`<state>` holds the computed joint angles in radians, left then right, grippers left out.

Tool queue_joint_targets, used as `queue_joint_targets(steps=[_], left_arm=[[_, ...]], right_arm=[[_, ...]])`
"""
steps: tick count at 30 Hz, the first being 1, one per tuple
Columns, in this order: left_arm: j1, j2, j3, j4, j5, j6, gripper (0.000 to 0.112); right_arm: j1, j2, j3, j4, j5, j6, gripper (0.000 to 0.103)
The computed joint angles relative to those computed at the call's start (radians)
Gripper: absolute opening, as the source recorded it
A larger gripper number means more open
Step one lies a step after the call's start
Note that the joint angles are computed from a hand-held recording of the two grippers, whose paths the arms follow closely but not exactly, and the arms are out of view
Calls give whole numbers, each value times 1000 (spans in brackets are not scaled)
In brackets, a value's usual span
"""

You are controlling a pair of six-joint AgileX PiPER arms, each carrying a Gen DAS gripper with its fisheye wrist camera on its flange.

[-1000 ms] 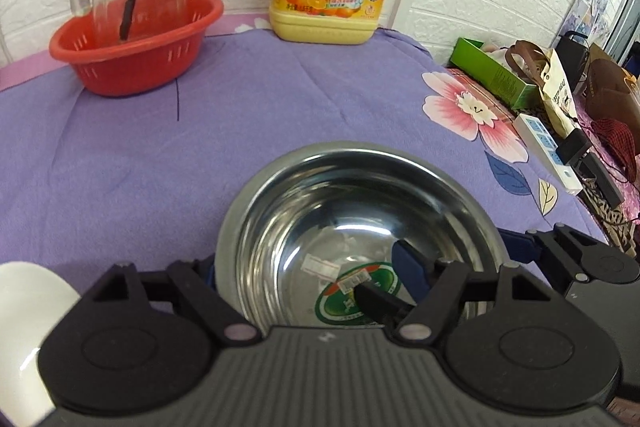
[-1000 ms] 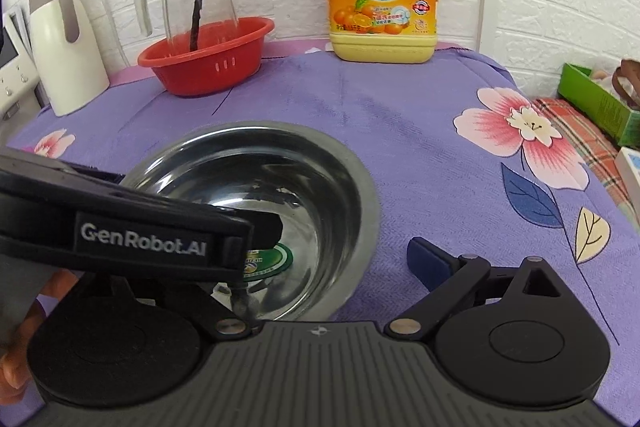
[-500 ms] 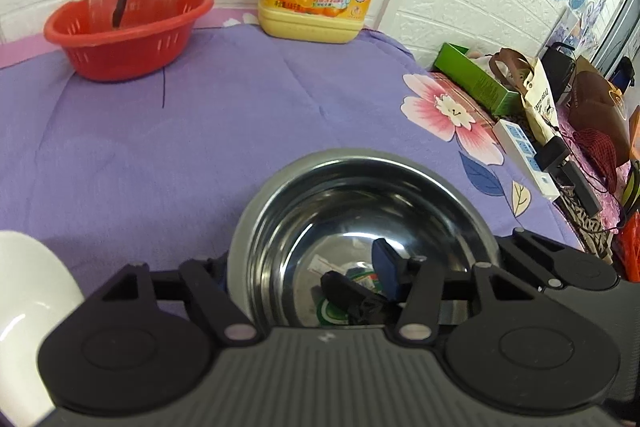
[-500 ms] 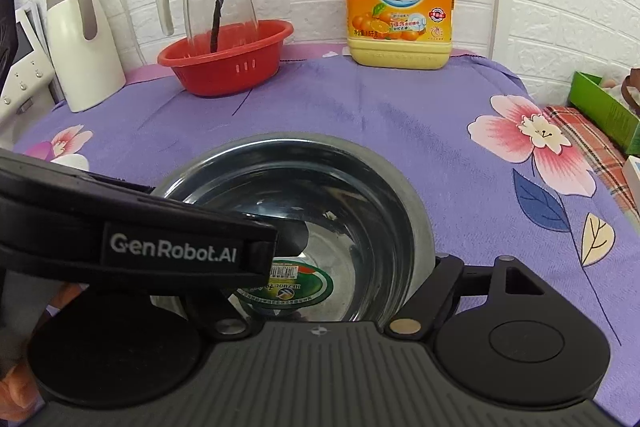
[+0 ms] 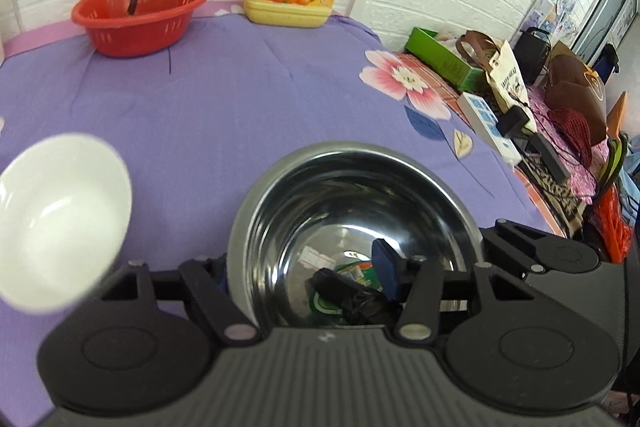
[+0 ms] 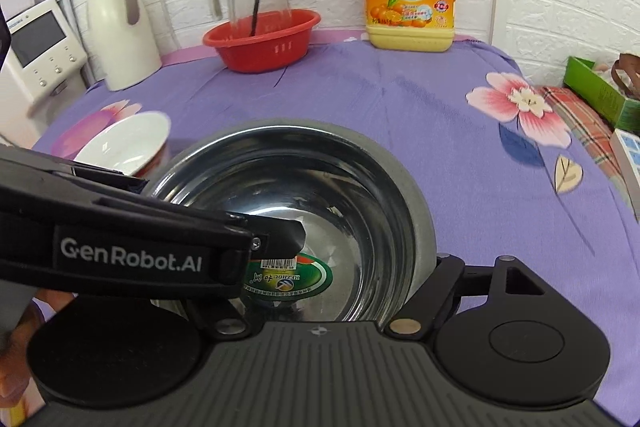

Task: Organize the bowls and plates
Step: 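Close the left tool fingers on the steel bowl rim, then lift the steel bowl with the plates in the left tool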

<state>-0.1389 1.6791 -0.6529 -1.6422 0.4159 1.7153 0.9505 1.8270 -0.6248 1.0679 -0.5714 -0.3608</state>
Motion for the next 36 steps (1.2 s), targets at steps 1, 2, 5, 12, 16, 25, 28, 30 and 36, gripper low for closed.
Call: queue_joint_targets(steps=[1, 2, 5, 12, 16, 25, 28, 30, 36], left_arm=[[5, -21, 29, 2, 2, 2, 53], [15, -46, 65, 2, 10, 11, 53], [50, -118, 160, 30, 35, 7, 53], [110, -342, 373, 103, 55, -1, 53], [189, -440, 472, 165, 120, -3, 53], [356, -562, 589, 289, 250, -2, 54], [383, -585, 612, 307, 267, 10, 54], [363, -593, 619, 300, 255, 7, 54], [323, -534, 639, 191, 219, 99, 55]], right_arm=[[30, -5, 15, 16, -11, 11, 103], [61, -8, 26, 39, -21, 15, 103], [179, -15, 59, 118, -70, 36, 103], [408, -22, 102, 251, -138, 130, 103], [517, -17, 100, 351, -164, 137, 103], [680, 3, 70, 547, -230, 65, 103], [706, 7, 74, 567, -237, 77, 103], [724, 11, 76, 578, -244, 87, 103], [747, 29, 77, 585, -252, 98, 103]])
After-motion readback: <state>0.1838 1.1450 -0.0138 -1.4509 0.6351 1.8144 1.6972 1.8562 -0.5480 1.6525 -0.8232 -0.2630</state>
